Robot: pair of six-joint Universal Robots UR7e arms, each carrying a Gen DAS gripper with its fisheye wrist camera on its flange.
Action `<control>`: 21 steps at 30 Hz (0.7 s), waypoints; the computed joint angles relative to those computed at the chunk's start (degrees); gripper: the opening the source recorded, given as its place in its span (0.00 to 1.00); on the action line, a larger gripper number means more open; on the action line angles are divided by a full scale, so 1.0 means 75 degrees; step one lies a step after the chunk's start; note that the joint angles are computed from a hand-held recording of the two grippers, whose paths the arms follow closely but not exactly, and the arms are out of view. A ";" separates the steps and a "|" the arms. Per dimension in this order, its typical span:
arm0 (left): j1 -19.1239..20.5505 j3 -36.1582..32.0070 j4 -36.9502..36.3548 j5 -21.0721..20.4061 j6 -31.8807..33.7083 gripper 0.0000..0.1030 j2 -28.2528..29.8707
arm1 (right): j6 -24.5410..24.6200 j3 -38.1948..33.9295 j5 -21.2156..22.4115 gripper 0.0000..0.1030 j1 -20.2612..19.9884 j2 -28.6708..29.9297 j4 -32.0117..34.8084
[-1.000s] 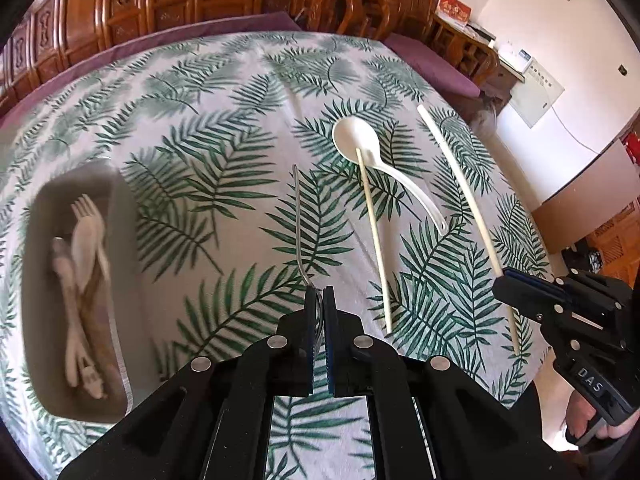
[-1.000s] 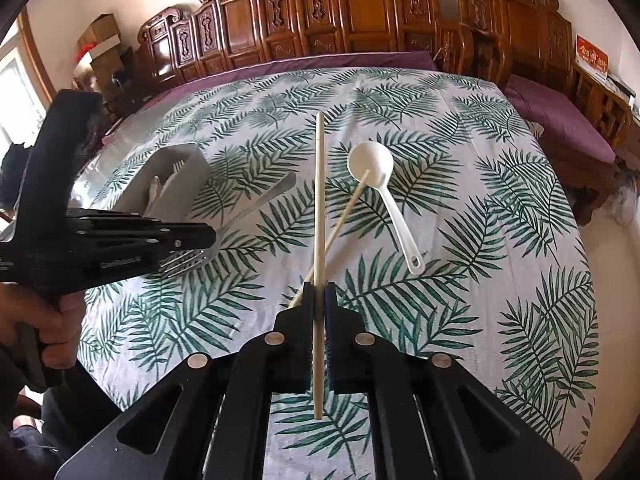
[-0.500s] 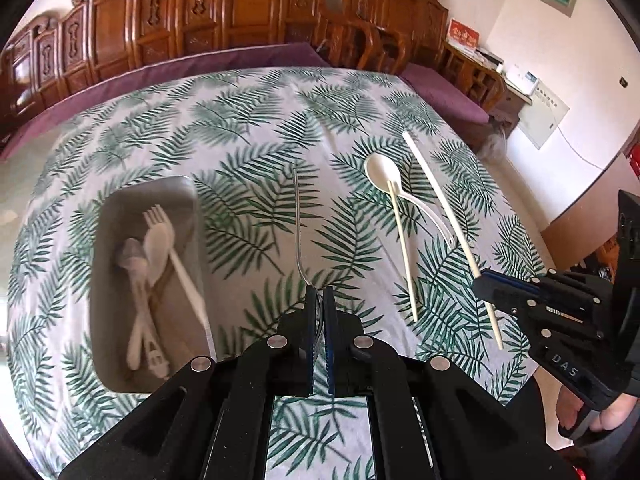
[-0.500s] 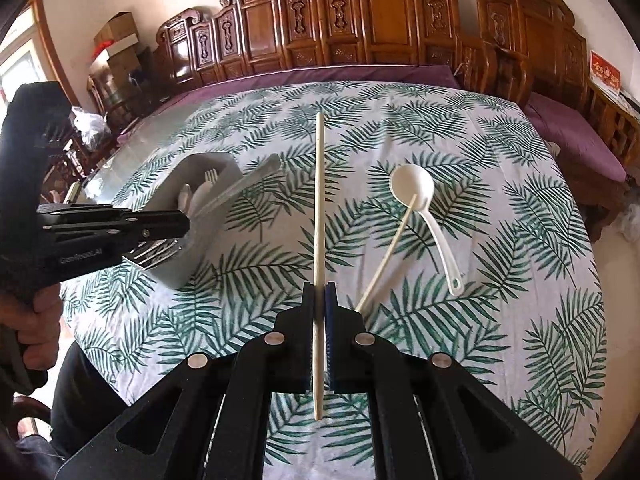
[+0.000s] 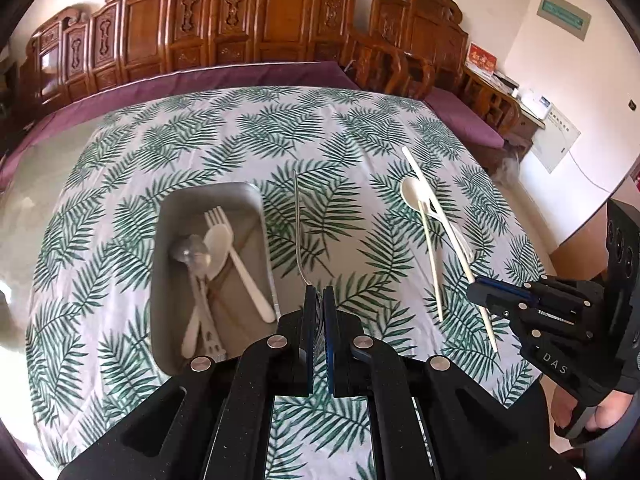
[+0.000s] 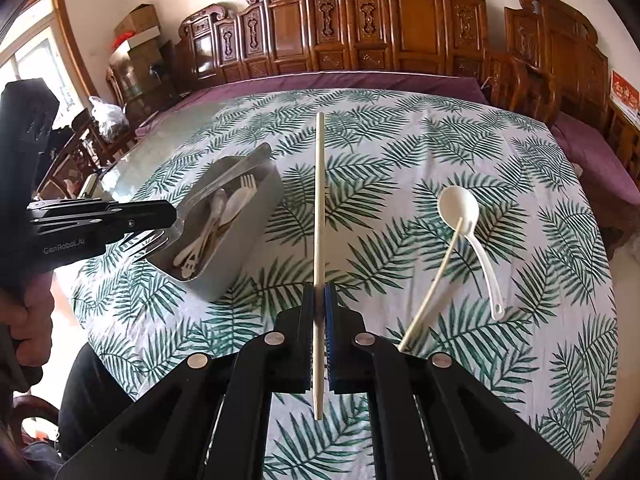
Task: Organize utensils
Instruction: 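Carry the steel fork into the tray and open the left gripper while the right holds the chopstick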
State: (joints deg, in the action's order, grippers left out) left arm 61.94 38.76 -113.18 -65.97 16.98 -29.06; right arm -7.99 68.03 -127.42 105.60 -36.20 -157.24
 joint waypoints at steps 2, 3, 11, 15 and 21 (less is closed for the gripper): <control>0.0039 -0.0028 -0.0001 0.0046 -0.0009 0.02 -0.0019 | -0.0016 -0.0143 0.0021 0.06 0.0027 0.0096 0.0095; 0.0064 -0.0060 0.0008 0.0072 -0.0021 0.02 -0.0020 | -0.0023 -0.0197 0.0029 0.06 0.0037 0.0134 0.0133; 0.0275 -0.0564 0.0210 0.0290 -0.0098 0.02 0.0166 | -0.0032 -0.0625 0.0088 0.06 0.0086 0.0433 0.0447; 0.0409 -0.1039 0.0439 0.0441 -0.0189 0.02 0.0427 | -0.0035 -0.0811 0.0090 0.06 0.0100 0.0554 0.0610; 0.0609 -0.1933 0.0838 0.0689 -0.0303 0.02 0.0922 | -0.0032 -0.1051 0.0105 0.06 0.0096 0.0711 0.0831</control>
